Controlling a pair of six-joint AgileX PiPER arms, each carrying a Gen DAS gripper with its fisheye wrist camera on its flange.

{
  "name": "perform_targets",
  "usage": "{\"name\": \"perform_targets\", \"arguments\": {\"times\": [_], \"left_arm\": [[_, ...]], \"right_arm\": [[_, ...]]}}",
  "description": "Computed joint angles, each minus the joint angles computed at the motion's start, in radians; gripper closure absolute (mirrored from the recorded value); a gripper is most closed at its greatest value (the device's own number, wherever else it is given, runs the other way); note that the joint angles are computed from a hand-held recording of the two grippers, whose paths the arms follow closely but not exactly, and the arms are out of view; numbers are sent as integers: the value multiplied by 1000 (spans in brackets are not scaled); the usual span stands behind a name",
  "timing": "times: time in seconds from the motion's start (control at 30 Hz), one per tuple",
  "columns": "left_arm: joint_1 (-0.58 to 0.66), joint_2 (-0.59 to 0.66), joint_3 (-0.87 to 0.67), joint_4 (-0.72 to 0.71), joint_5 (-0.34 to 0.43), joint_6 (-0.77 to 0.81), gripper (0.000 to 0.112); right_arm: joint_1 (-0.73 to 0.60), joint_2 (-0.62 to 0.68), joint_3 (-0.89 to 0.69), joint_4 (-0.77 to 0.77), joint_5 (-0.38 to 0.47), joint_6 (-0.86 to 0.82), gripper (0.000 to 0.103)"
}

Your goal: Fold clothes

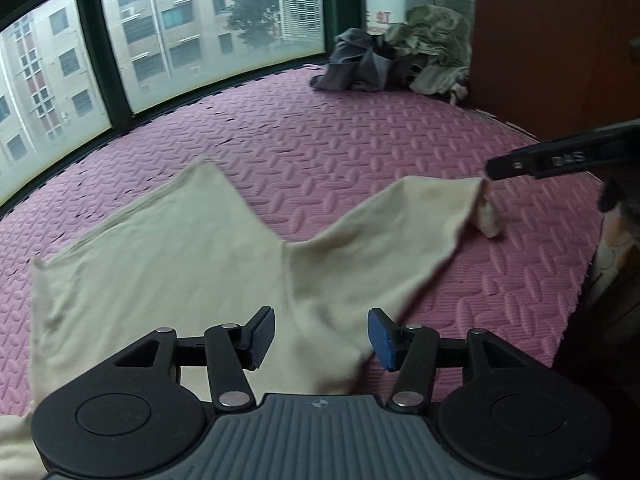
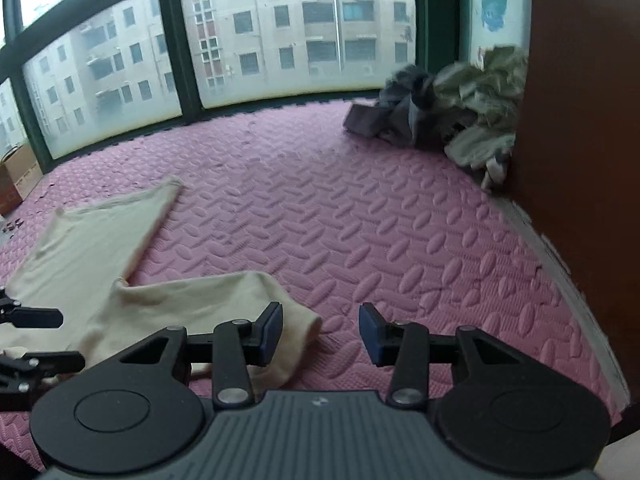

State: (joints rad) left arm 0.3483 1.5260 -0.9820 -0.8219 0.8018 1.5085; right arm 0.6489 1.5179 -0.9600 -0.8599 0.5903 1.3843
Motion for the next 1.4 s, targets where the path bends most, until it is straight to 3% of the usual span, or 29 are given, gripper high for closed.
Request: {"name": "perform_targets", "arguments": {"times": [0.33, 0.5, 0.57, 0.6, 0.63, 0.73, 0.87, 0.97, 1.17, 1.4], "left_arm": [[-28, 15, 22, 33, -31, -15, 57], [-30, 22, 22, 32, -34, -15, 55], [-31, 24, 23, 30, -34, -16, 54], [-32, 24, 23, 29, -35, -14, 54], [-32, 24, 23, 29, -34, -12, 54], [-29, 27, 18, 30, -27, -10, 53], [-24, 29, 19, 24, -22, -1, 52], [-24, 29, 20, 22, -22, -2, 50], [-21, 28, 24, 17, -15, 7, 47], [-13, 20, 31, 19, -3, 15, 46]], "right_arm": [[-66, 30, 10, 24, -85, 7, 67], [-107, 49, 13, 148, -170, -117, 67], [-104, 64, 12, 149, -179, -124, 74], [-104, 72, 11, 145, -183, -123, 84], [-100, 78, 7, 127, -175, -114, 92], [-78, 86, -24, 73, -112, -112, 96], [5, 109, -86, -146, 86, -32, 96], [3, 130, -119, -197, 139, -5, 89], [-51, 98, -80, -155, 22, 51, 86], [-37, 133, -53, -62, -86, -33, 86]]}}
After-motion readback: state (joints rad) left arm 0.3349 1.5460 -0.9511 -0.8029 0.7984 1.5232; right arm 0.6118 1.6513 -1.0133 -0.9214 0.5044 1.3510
